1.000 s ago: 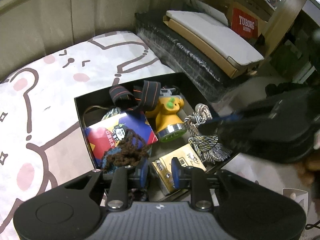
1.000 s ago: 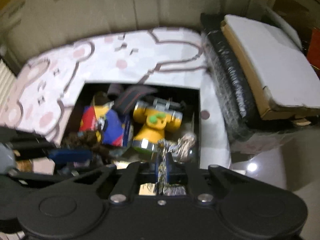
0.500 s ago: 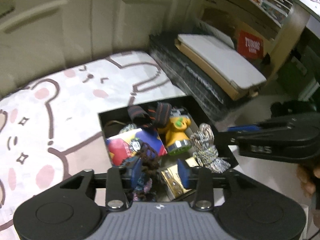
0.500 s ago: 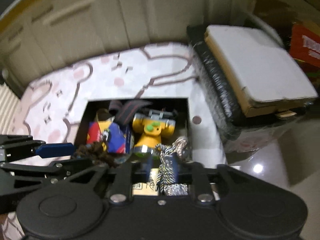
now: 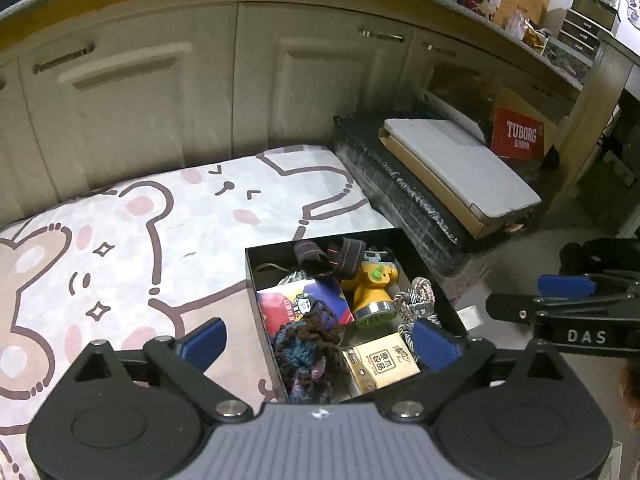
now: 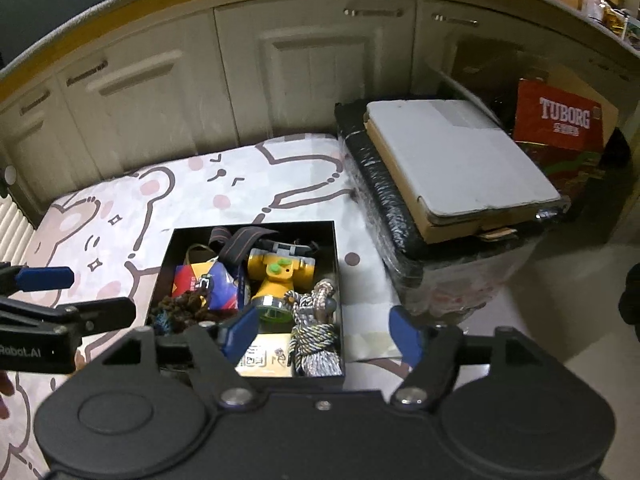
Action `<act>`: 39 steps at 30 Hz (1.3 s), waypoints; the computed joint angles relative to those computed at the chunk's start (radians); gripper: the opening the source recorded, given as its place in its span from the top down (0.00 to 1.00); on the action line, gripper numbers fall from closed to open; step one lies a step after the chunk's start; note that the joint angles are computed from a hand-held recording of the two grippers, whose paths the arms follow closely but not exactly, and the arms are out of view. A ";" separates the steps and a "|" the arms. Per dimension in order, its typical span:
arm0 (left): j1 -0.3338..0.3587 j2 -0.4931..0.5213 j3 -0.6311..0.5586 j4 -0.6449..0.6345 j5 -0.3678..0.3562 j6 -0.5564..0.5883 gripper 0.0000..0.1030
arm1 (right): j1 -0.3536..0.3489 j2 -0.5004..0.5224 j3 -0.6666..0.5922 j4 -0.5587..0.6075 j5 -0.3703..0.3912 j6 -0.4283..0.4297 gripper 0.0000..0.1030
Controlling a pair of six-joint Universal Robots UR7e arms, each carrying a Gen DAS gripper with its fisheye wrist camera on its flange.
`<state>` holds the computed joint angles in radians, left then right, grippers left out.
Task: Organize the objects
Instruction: 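Open the left gripper and withdraw both grippers up from the black box, then move the left gripper to the white yarn while the right gripper reaches the tan scrunchie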
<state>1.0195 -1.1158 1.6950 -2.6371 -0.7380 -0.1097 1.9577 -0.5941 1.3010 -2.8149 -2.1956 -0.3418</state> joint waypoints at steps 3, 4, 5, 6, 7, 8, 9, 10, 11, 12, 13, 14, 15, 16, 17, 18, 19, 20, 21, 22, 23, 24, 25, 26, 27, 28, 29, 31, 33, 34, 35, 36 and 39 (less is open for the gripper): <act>-0.010 -0.007 0.011 -0.003 0.017 -0.006 0.02 | 0.005 -0.016 0.031 -0.030 -0.009 -0.012 0.15; -0.012 -0.010 0.016 -0.006 0.021 -0.008 0.01 | 0.007 -0.021 0.041 -0.043 -0.011 -0.017 0.10; -0.015 -0.013 0.020 -0.010 0.025 -0.010 0.01 | 0.008 -0.024 0.050 -0.058 -0.014 -0.020 0.07; -0.017 -0.016 0.025 -0.011 0.028 -0.013 0.01 | 0.008 -0.029 0.059 -0.073 -0.016 -0.023 0.03; -0.020 -0.018 0.028 -0.011 0.032 -0.013 0.00 | 0.009 -0.032 0.065 -0.080 -0.018 -0.024 0.02; -0.023 -0.020 0.032 -0.013 0.038 -0.012 0.00 | 0.010 -0.036 0.072 -0.090 -0.019 -0.022 0.01; -0.025 -0.022 0.036 -0.015 0.042 -0.012 0.00 | 0.010 -0.040 0.079 -0.101 -0.019 -0.019 0.00; -0.028 -0.025 0.040 -0.013 0.046 -0.015 0.00 | 0.009 -0.044 0.085 -0.108 -0.019 -0.015 0.00; -0.030 -0.028 0.043 -0.010 0.047 -0.017 0.00 | 0.010 -0.047 0.089 -0.112 -0.022 -0.012 0.00; -0.031 -0.030 0.044 -0.007 0.049 -0.019 0.00 | 0.011 -0.049 0.093 -0.114 -0.025 -0.008 0.00; -0.034 -0.032 0.047 -0.003 0.053 -0.020 0.00 | 0.011 -0.053 0.098 -0.119 -0.026 -0.008 0.00; -0.036 -0.033 0.049 -0.002 0.058 -0.021 0.00 | 0.012 -0.055 0.103 -0.123 -0.028 -0.006 0.00; -0.038 -0.034 0.051 -0.001 0.063 -0.020 0.00 | 0.013 -0.058 0.107 -0.127 -0.028 -0.004 0.00; -0.040 -0.037 0.055 -0.002 0.067 -0.019 0.00 | 0.014 -0.061 0.110 -0.129 -0.027 0.001 0.00; -0.041 -0.039 0.058 -0.003 0.071 -0.019 0.00 | 0.015 -0.064 0.113 -0.127 -0.024 0.007 0.00; -0.042 -0.041 0.061 -0.005 0.075 -0.018 0.00 | 0.015 -0.066 0.115 -0.128 -0.021 0.011 0.00; -0.043 -0.044 0.064 -0.009 0.079 -0.016 0.00 | 0.016 -0.067 0.117 -0.129 -0.020 0.015 0.00; -0.043 -0.046 0.067 -0.013 0.081 -0.013 0.00 | 0.017 -0.067 0.118 -0.129 -0.020 0.017 0.00; -0.044 -0.049 0.071 -0.015 0.083 -0.011 0.00 | 0.018 -0.067 0.118 -0.129 -0.020 0.018 0.00; -0.045 -0.053 0.074 -0.017 0.086 -0.010 0.00 | 0.020 -0.065 0.117 -0.130 -0.022 0.019 0.00; -0.045 -0.057 0.078 -0.018 0.090 -0.010 0.00 | 0.022 -0.063 0.116 -0.131 -0.023 0.019 0.00; -0.045 -0.061 0.080 -0.019 0.095 -0.011 0.00 | 0.023 -0.060 0.116 -0.133 -0.022 0.019 0.00; -0.045 -0.066 0.084 -0.019 0.100 -0.013 0.00 | 0.025 -0.057 0.115 -0.135 -0.022 0.022 0.00; -0.044 -0.073 0.088 -0.018 0.107 -0.018 0.00 | 0.027 -0.054 0.112 -0.136 -0.018 0.023 0.00; -0.043 -0.079 0.091 -0.017 0.115 -0.022 0.00 | 0.029 -0.049 0.108 -0.133 -0.012 0.024 0.00; -0.041 -0.088 0.096 -0.016 0.124 -0.026 0.00 | 0.031 -0.045 0.104 -0.130 -0.008 0.024 0.00; -0.040 -0.096 0.101 -0.014 0.134 -0.032 0.00 | 0.035 -0.039 0.098 -0.126 -0.002 0.021 0.00; -0.037 -0.114 0.108 -0.004 0.151 -0.047 0.00 | 0.041 -0.026 0.088 -0.116 0.009 0.013 0.00; -0.036 -0.133 0.119 0.000 0.170 -0.059 0.00 | 0.049 -0.013 0.076 -0.108 0.019 0.005 0.00; -0.035 -0.143 0.123 0.001 0.176 -0.063 0.00 | 0.052 -0.006 0.071 -0.104 0.023 0.004 0.00; -0.035 -0.154 0.129 0.003 0.183 -0.069 0.00 | 0.055 -0.001 0.066 -0.099 0.028 0.005 0.00; -0.035 -0.164 0.134 0.007 0.190 -0.074 0.00 | 0.058 0.005 0.060 -0.094 0.033 0.007 0.00; -0.036 -0.195 0.150 0.020 0.218 -0.085 0.00 | 0.068 0.022 0.043 -0.082 0.045 0.014 0.00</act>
<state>0.9830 -1.3104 1.8449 -2.6174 -0.5199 -0.1946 2.0254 -0.5718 1.3438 -2.8970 -2.1509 -0.3275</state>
